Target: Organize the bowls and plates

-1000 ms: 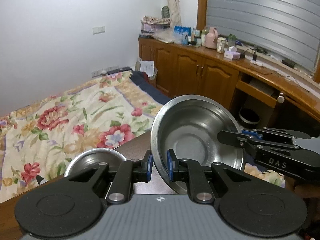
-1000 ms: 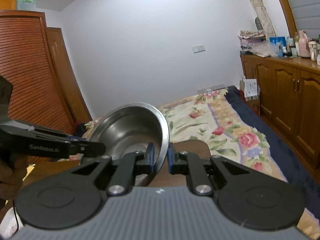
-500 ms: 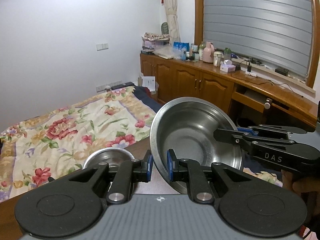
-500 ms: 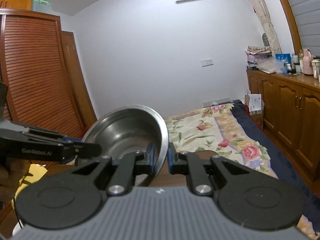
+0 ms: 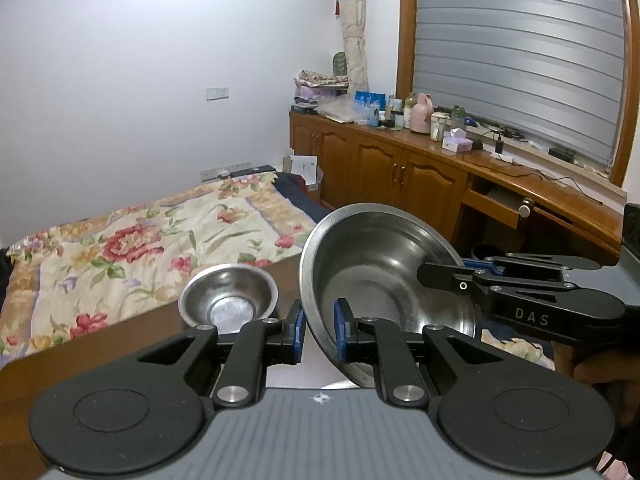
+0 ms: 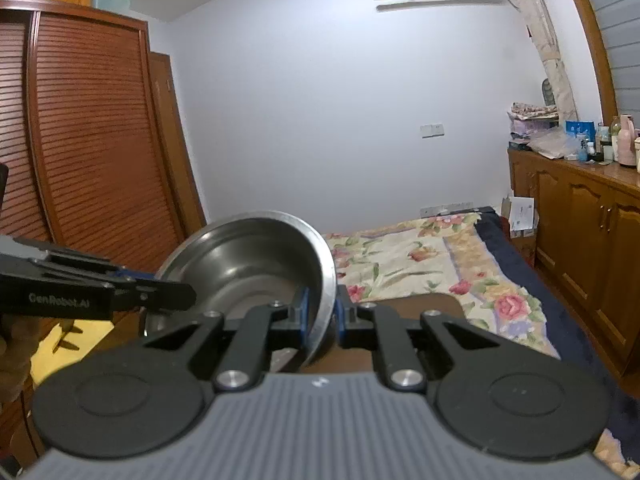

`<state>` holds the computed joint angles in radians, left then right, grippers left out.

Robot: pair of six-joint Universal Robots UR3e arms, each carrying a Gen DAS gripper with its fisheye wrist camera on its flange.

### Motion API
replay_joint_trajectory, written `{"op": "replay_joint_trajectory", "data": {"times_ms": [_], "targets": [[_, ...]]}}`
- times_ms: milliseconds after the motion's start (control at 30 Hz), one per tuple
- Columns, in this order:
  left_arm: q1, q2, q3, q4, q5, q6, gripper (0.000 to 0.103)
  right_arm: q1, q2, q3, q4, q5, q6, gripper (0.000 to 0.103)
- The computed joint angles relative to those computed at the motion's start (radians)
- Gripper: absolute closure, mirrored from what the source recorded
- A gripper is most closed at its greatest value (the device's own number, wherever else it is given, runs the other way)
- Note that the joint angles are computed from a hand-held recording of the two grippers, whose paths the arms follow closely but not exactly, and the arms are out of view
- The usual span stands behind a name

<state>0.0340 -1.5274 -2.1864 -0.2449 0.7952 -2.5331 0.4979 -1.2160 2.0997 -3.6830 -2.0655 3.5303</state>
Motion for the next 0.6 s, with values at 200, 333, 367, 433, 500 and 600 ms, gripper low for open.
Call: {"op": "replay_joint_trajectory", "data": {"times_ms": [200,333,367,433,500,600], "targets": [[0.074,0.041,-0.117,-0.004,-0.056,0.073,0.086,0.029,0.051,0.018,-0.029,0.01,0.039,0.088],[0.094,0.047,-0.162,0.002,-0.059,0.107,0.086,0.041,0.076,0.022,-0.019,0.015,0.059,0.088],[0.105,0.053,-0.176,-0.004,-0.063,0.121,0.086,0.053,0.077,0.021,-0.012,0.007,0.066,0.088],[0.125,0.073,-0.206,-0.017,-0.073,0.144,0.086,0.064,0.086,0.021,-0.01,0.005,0.076,0.088],[0.142,0.091,-0.235,-0.033,-0.08,0.167,0.086,0.079,0.095,0.02,-0.005,-0.001,0.087,0.088],[0.162,0.106,-0.272,-0.046,-0.083,0.193,0.086,0.1,0.108,0.021,0.002,-0.006,0.107,0.088]]}}
